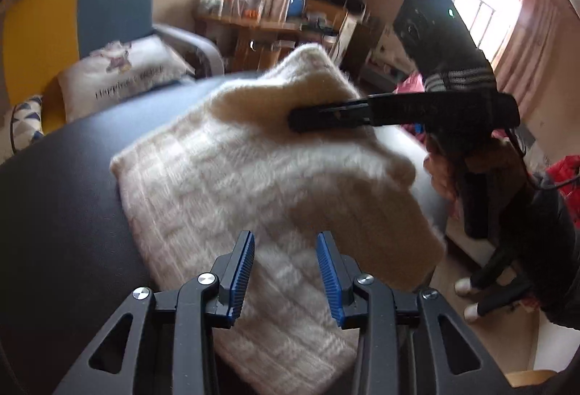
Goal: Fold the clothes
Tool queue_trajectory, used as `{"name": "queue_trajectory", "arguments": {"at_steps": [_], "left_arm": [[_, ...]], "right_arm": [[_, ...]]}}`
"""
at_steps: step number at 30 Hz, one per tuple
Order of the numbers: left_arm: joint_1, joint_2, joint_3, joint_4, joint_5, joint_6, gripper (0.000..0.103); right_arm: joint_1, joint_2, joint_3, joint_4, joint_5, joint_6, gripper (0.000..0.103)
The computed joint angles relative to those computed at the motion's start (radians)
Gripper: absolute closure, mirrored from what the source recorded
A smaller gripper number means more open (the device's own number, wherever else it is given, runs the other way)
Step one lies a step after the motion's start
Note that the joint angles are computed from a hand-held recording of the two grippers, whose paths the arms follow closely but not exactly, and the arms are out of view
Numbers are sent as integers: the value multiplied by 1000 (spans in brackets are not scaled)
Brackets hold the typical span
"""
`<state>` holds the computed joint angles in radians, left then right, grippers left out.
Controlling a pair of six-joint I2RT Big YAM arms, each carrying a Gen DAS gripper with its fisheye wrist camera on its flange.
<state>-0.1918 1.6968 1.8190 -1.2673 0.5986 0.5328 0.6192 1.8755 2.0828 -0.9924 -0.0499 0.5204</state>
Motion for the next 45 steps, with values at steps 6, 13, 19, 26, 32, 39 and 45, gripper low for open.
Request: {"name": "queue_trajectory", "arguments": {"at_steps": [6, 13, 19, 26, 32, 39, 45], "left_arm": [[-25, 4, -28, -41, -62, 95, 61], [9, 30, 20, -146, -79, 156, 61], [99, 25, 39, -197, -98, 141, 61], [147, -72, -9, -94, 114, 77, 60], [33, -44, -90, -64, -19, 133, 60], [46, -82, -104, -47, 74, 155, 59], [0, -62, -89, -68, 58, 140, 59]], "right_arm": [[-40, -3, -129, 50, -68, 104, 79], [-25, -15, -181, 163, -192, 156, 80], [38, 87, -44, 159, -254, 161, 80], [80, 67, 24, 127, -115, 143, 80], [82, 32, -114, 98, -35, 242, 76], [86, -107, -272, 167, 24, 341, 60], [160, -165, -272, 67, 163, 187, 60]]}}
